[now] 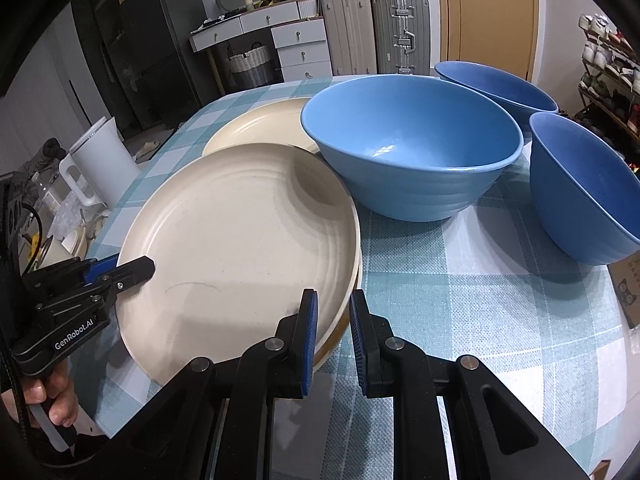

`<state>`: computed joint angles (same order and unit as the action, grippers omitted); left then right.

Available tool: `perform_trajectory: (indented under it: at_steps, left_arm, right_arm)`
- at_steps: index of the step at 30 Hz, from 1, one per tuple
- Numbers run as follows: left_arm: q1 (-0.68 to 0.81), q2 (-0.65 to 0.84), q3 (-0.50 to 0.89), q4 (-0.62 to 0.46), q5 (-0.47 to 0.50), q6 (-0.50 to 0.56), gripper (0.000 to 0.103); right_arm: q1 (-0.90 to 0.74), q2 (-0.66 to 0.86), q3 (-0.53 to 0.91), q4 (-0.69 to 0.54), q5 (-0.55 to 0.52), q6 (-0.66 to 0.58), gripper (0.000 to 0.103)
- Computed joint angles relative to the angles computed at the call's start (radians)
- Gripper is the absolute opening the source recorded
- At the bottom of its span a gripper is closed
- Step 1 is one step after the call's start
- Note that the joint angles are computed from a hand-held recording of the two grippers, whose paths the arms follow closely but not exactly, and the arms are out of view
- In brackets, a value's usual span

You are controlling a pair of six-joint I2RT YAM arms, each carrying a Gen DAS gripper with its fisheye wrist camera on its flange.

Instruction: Organize plates and bowls

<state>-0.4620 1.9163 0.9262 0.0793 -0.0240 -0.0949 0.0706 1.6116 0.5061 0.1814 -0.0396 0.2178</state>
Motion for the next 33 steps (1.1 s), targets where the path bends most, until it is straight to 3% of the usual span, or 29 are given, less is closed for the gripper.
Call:
perform_trajectory:
  at_steps: [27,33]
  left_arm:
    - [-0.07,0.011,0.006,-0.043,-0.148,0.047,0.021]
    - [-0.063,0.017,0.005,-0.042,-0.131,0.047,0.021]
  right_arm:
    - [0.011,0.019,-0.007,0.026,0.024,-0.009,0.017]
    - [0.017,0.013,-0.007,0.023,0.032,-0.014,0.017]
